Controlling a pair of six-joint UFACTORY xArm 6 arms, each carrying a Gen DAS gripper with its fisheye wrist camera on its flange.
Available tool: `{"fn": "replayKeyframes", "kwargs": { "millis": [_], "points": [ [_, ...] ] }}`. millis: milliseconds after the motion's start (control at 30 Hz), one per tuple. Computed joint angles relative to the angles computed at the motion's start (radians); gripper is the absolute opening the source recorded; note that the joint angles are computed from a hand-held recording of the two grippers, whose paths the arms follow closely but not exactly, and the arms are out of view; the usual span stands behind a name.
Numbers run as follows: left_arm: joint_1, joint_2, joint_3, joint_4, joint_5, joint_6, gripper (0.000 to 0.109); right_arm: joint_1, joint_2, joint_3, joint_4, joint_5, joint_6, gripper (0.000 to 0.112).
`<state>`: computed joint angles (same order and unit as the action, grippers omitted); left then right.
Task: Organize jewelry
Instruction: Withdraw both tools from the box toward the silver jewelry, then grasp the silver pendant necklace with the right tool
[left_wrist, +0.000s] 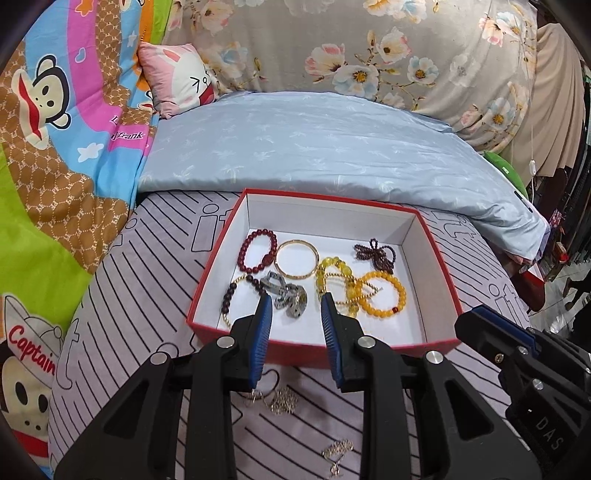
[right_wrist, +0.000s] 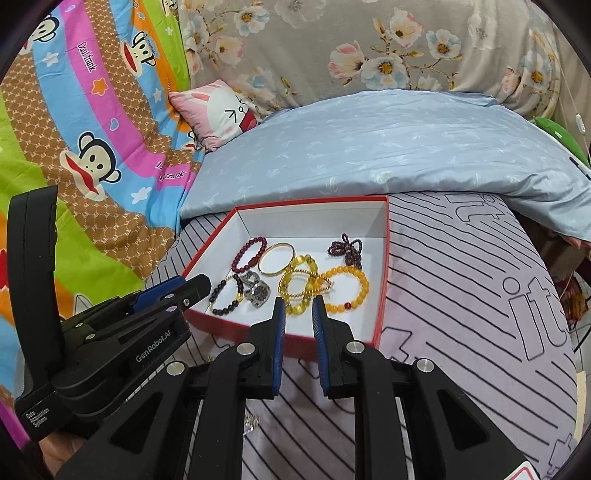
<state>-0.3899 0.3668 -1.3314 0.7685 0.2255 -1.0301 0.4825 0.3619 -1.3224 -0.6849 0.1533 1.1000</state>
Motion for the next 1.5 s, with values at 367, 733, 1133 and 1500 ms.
{"fn": "replayKeyframes", "kwargs": {
  "millis": [367, 733, 1133, 1500],
  "points": [
    [-0.001, -0.121, 0.171, 0.134, -0.018, -0.153, 0.034, 0.026, -0.106, 0.148, -0.154, 0.019, 0.160, 0.017],
    [-0.002, -0.179, 0.349, 0.139, -0.067, -0.209, 0.043, 0.038, -0.154, 0.304, -0.135, -0.001, 0.207, 0.017],
    [0.001, -0.212, 0.427, 0.203, -0.044, -0.293, 0.043, 0.117, -0.090, 0.283, 0.083, -0.046, -0.001, 0.017],
    [0.045, -0.250, 0.480, 0.220, -0.057, -0.321, 0.043, 0.183, 0.049, 0.133, 0.277, -0.022, -0.196, 0.017]
  ]
}}
